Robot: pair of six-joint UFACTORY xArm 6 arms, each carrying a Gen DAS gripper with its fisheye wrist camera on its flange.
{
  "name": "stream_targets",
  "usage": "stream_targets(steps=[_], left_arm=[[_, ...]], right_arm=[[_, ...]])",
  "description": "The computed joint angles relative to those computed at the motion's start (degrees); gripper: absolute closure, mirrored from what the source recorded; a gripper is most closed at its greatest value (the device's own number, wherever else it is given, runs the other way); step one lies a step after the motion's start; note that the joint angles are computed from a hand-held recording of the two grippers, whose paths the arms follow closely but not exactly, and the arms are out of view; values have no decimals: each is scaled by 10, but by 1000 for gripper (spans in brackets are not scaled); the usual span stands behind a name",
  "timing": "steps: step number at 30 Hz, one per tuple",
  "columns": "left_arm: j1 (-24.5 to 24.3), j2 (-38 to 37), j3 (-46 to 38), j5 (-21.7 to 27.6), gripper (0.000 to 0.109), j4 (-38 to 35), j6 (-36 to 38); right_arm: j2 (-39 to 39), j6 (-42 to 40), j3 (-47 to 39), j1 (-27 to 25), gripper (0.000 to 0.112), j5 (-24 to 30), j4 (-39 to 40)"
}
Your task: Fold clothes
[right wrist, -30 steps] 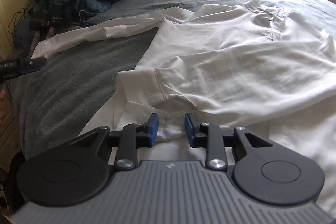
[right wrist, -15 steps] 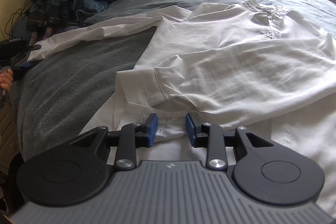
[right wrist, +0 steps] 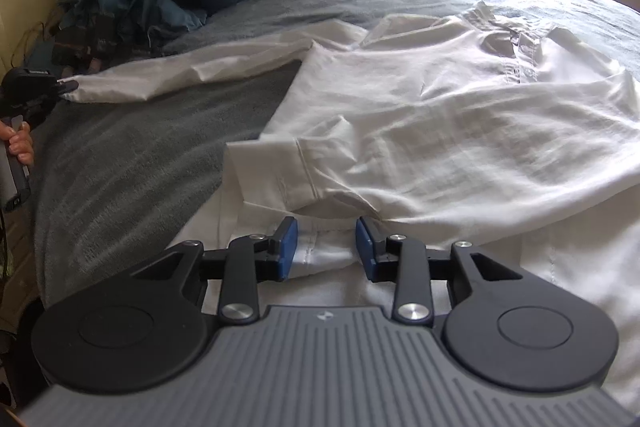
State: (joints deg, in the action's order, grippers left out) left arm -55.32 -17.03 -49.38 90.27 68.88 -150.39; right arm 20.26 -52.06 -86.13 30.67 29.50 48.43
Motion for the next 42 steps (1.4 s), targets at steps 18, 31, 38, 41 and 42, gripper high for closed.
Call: stream_targets(steps=[18,31,38,41,42], left_arm=[[-3,399,-537,-298,102,262,451],[-42,754,-922,-409,90,-85,899],[-53,624,-745,-420,56,-73,816],[-53,590,-705,-430,56,-80,730],[-51,577,-687,-438,56,-81,690]], right_arm=[[-126,-89,108,-104,72,56,219],[-161,-44,198,-257,72,144,266],[-150,-48,190,-285,68,192,308],[-137,-29,170,-282,68,204,303],[-135,-28,165,-280,68,202,298]])
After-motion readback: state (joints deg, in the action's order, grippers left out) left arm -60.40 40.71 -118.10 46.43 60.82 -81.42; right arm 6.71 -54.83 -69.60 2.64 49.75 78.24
